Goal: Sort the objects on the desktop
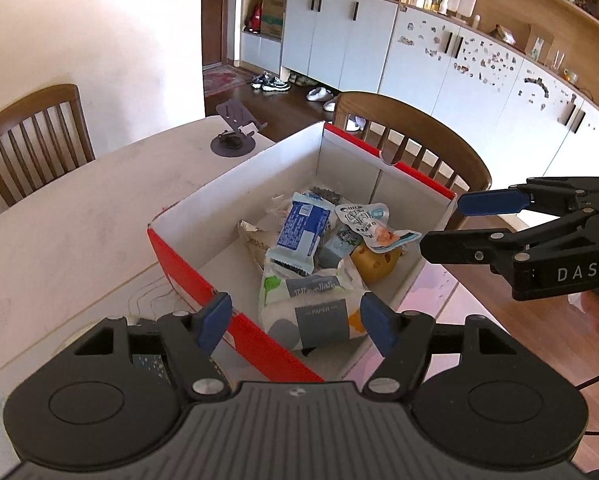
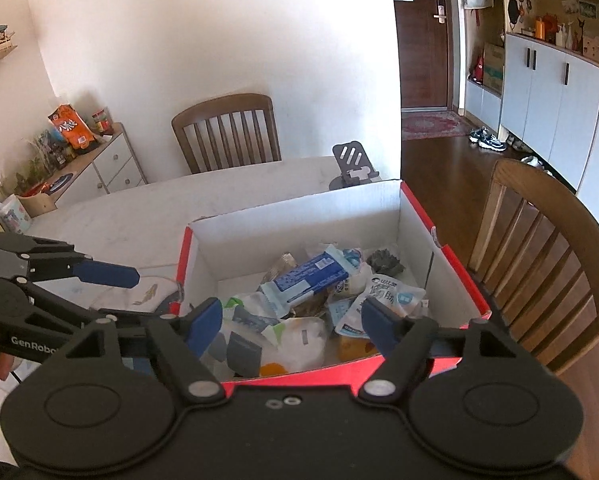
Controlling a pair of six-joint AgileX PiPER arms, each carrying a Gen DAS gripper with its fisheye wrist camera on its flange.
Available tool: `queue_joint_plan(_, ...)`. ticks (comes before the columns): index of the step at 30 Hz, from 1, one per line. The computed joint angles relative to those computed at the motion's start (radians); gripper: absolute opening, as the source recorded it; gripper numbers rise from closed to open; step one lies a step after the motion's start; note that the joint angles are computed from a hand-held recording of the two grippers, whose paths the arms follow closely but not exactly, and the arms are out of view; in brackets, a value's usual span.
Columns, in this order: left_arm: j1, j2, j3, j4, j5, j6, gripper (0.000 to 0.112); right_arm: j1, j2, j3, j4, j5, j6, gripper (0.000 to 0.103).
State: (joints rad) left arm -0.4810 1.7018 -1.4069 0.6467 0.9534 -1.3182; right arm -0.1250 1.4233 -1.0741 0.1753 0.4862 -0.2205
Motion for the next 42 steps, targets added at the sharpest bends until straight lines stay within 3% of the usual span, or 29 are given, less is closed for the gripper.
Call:
queue_joint_plan(2, -0.013, -0.012, 0.022, 0.014, -0.003, -0.034, 0.081, 0.016, -0.010, 0.016, -0.034, -0.016, 0.040, 0.078)
queue_joint_plan(6, -0.037, -0.044, 0.067, 0.046, -0.010, -0.099, 0.086, 0.040, -0.045, 0.064, -0.063, -0.059, 0.088, 0.088)
queue_joint_plan(10, -0.062, -0.080, 0.114, 0.088, -0.001, -0.169, 0.100, 0.073, -0.079, 0.110, -0.143, -0.094, 0.197, 0.092)
queue_joint_plan(17, -0.109, -0.122, 0.182, 0.118, 0.022, -0.237, 0.100, 0.159, -0.126, 0.186, -0.400, -0.131, 0.507, 0.101)
queue_joint_plan(28, -0.225, -0.165, 0.250, 0.191, 0.097, -0.348, 0.100, 0.356, -0.192, 0.280, -0.969, -0.061, 1.172, 0.102)
queue_joint_plan(34, -0.262, -0.176, 0.259, 0.206, 0.144, -0.364, 0.100, 0.446, -0.203, 0.311, -1.116, 0.007, 1.363, 0.102)
queue_joint_plan(42, -0.292, -0.199, 0.285, 0.193, 0.147, -0.387, 0.100, 0.510, -0.204, 0.326, -1.143, 0.054, 1.448, 0.102)
